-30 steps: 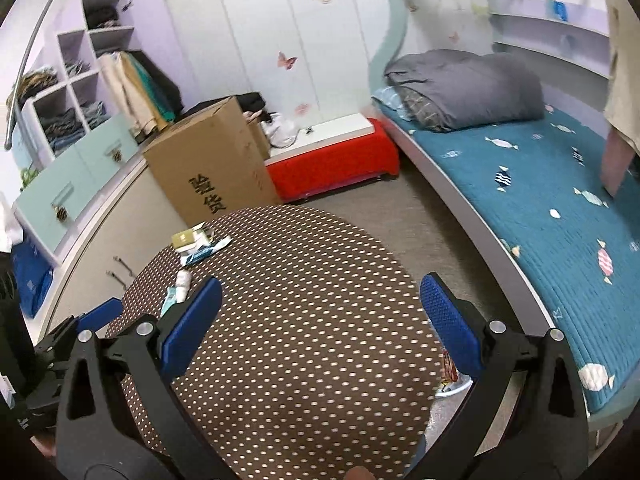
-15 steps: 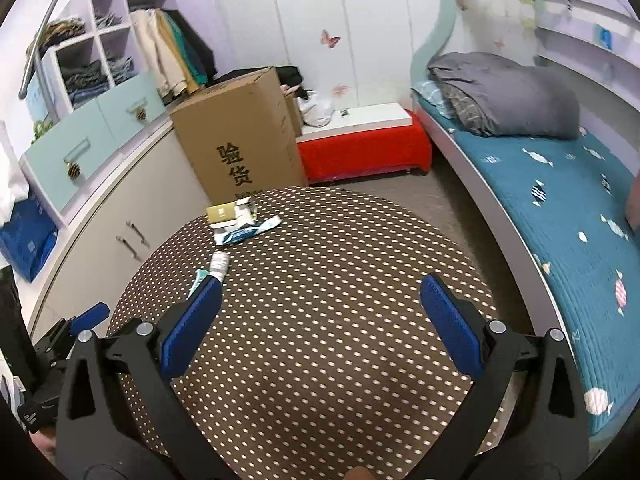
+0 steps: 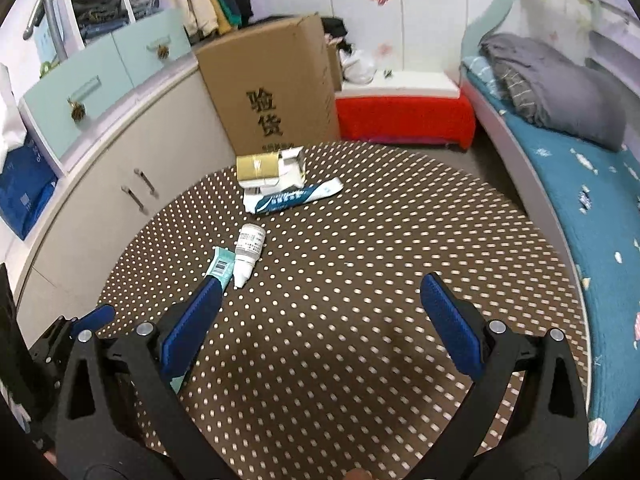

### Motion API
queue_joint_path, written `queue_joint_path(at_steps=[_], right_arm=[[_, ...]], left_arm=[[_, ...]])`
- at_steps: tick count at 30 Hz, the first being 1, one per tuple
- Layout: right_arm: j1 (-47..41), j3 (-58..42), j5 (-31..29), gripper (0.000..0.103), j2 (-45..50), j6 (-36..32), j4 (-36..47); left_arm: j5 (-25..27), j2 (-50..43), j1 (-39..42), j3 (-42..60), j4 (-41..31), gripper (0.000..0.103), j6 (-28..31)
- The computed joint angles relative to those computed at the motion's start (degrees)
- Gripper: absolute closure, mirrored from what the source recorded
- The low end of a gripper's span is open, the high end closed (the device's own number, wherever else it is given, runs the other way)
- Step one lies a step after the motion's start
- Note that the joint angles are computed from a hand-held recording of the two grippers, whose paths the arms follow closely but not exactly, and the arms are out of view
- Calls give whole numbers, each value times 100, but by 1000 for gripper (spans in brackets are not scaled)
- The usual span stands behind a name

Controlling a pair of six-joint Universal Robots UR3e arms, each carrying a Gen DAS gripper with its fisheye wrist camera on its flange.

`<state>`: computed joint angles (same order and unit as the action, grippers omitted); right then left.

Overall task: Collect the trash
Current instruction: 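Grasp the teal tube with the left tool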

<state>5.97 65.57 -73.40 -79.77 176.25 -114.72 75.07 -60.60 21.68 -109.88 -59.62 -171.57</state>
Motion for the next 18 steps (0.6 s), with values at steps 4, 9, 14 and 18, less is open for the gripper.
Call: queue_joint_path(at_steps=[4, 9, 14, 18], right_arm=[[256, -419, -77, 6, 663, 117, -91], [470, -891, -56, 6, 1321, 252, -153], [697, -1574, -65, 20, 1923, 327, -83], [878, -2383, -43, 40, 2531, 285, 146]], left_arm=[[359, -532, -384, 55, 481, 10, -150], [664, -1106, -685, 198, 774, 18, -209], [822, -1278, -817, 145, 973, 52, -168], [463, -1062, -349, 53, 810, 81, -137]])
